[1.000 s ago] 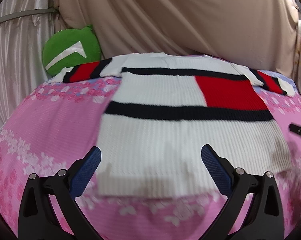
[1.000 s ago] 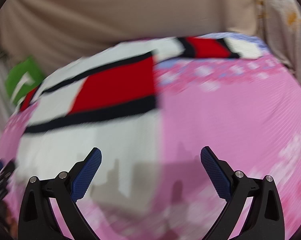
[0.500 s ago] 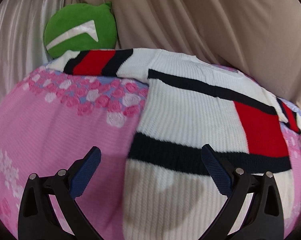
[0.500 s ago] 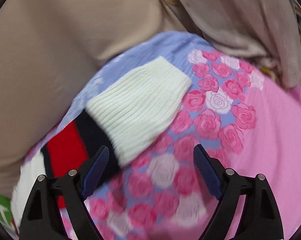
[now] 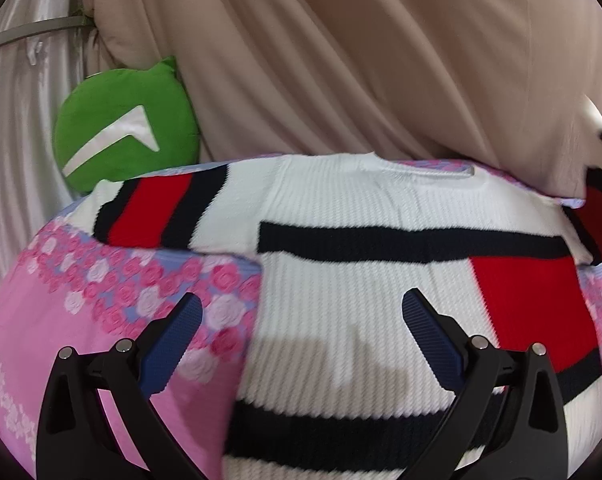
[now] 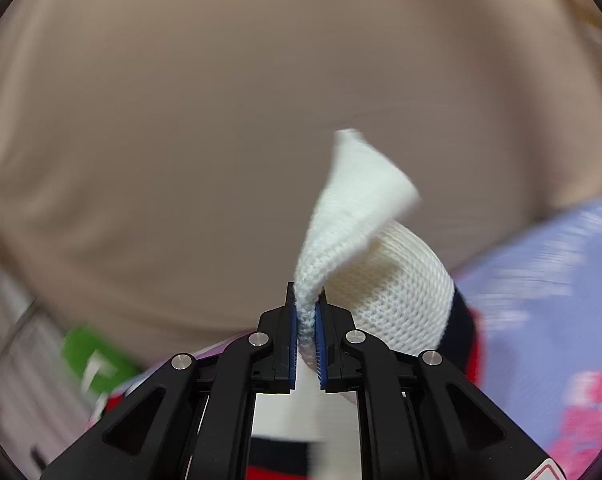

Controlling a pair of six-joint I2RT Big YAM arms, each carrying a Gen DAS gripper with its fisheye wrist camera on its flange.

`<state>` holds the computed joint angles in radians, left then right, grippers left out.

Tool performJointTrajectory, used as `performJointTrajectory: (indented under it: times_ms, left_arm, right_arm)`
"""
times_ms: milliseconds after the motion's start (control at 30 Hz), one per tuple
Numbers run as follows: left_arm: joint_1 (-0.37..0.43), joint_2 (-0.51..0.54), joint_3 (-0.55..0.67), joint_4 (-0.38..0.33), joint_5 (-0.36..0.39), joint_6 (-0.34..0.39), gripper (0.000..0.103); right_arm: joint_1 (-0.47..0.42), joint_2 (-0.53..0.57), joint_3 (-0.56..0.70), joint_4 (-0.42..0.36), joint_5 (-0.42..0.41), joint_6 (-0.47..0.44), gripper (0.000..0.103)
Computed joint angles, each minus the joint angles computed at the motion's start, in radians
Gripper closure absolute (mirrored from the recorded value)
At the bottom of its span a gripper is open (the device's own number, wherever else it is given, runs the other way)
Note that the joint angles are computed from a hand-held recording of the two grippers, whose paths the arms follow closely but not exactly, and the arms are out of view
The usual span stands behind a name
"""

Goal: Fold small clothes

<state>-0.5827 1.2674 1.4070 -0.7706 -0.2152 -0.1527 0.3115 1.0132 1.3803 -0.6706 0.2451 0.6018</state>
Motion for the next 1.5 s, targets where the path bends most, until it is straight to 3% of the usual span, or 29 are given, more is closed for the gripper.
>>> performJointTrajectory:
  times_ms: [133, 233, 300, 367, 433, 467, 500, 533, 633, 700, 733, 767, 800, 867, 900, 1100, 1233, 1333, 1367, 1400, 1433, 1500]
  left_arm:
    - [0.012, 0.076, 0.084, -0.028, 0.105, -0.023, 0.005]
    - [0.034, 0.161, 0.169, -0.081, 0.226, -0.057, 0.005]
    - [0.047, 0.214, 0.222, -0.119, 0.285, -0.085, 0.005]
    - [0.062, 0.262, 0.262, -0.14, 0.352, -0.106, 0.005]
    - [0.066, 0.298, 0.292, -0.153, 0.381, -0.123, 0.005]
    - [0.065, 0.317, 0.31, -0.163, 0.391, -0.122, 0.005]
    - [0.063, 0.338, 0.333, -0.177, 0.397, -0.124, 0.005]
    - [0.061, 0.367, 0.362, -0.197, 0.412, -0.129, 0.005]
    - [0.054, 0.433, 0.428, -0.231, 0.433, -0.158, 0.005]
    - [0.044, 0.456, 0.461, -0.227, 0.425, -0.155, 0.007]
    - [0.038, 0.471, 0.485, -0.235, 0.442, -0.159, 0.015]
    - [0.035, 0.487, 0.508, -0.244, 0.458, -0.158, 0.029]
    - [0.03, 0.504, 0.535, -0.258, 0.467, -0.151, 0.04]
    - [0.02, 0.536, 0.594, -0.299, 0.445, -0.131, 0.089]
    - [0.02, 0.54, 0.61, -0.304, 0.437, -0.125, 0.094]
    - [0.082, 0.465, 0.557, -0.19, 0.392, -0.139, 0.094]
    - [0.085, 0.517, 0.56, -0.235, 0.3, -0.113, 0.094]
    - [0.079, 0.498, 0.505, -0.166, 0.287, -0.114, 0.094]
    - [0.075, 0.496, 0.502, -0.16, 0.279, -0.112, 0.094]
    - [0.071, 0.496, 0.502, -0.158, 0.269, -0.108, 0.094]
    - [0.068, 0.492, 0.492, -0.15, 0.261, -0.105, 0.094]
    - [0.077, 0.468, 0.45, -0.124, 0.267, -0.094, 0.093]
  right_arm:
    - [0.183, 0.293, 0.194, -0.014, -0.08, -0.086, 0.091]
    - [0.244, 0.48, 0.297, -0.1, -0.138, -0.087, 0.086]
    - [0.271, 0.539, 0.326, -0.154, -0.149, -0.099, 0.086]
    - [0.279, 0.503, 0.271, -0.125, -0.136, -0.108, 0.083]
    - [0.268, 0.406, 0.184, -0.098, -0.074, -0.087, 0.064]
    - [0.277, 0.353, 0.128, -0.078, -0.02, -0.064, 0.048]
    - [0.283, 0.299, 0.069, -0.057, 0.039, -0.044, 0.04]
    - [0.28, 0.248, 0.021, -0.054, 0.091, -0.03, 0.039]
    - [0.242, 0.112, -0.075, -0.145, 0.211, 0.069, 0.037]
    - [0.187, 0.042, -0.134, -0.175, 0.196, 0.141, 0.037]
    - [0.161, 0.012, -0.162, -0.18, 0.182, 0.179, 0.037]
    - [0.136, -0.018, -0.194, -0.177, 0.162, 0.214, 0.036]
    - [0.114, -0.038, -0.218, -0.173, 0.141, 0.24, 0.036]
    - [0.077, -0.06, -0.245, -0.166, 0.099, 0.263, 0.036]
    - [0.067, -0.061, -0.25, -0.162, 0.084, 0.268, 0.036]
    - [0.065, -0.048, -0.266, -0.146, 0.034, 0.233, 0.036]
    - [0.056, 0.026, -0.221, -0.147, 0.007, 0.224, 0.036]
    - [0.051, 0.074, -0.178, -0.15, 0.0, 0.203, 0.036]
    - [0.05, 0.096, -0.156, -0.163, 0.001, 0.185, 0.043]
    - [0.052, 0.116, -0.134, -0.171, -0.003, 0.162, 0.078]
    - [0.057, 0.129, -0.113, -0.19, 0.012, 0.141, 0.091]
    - [0.077, 0.081, -0.132, -0.126, 0.082, 0.113, 0.09]
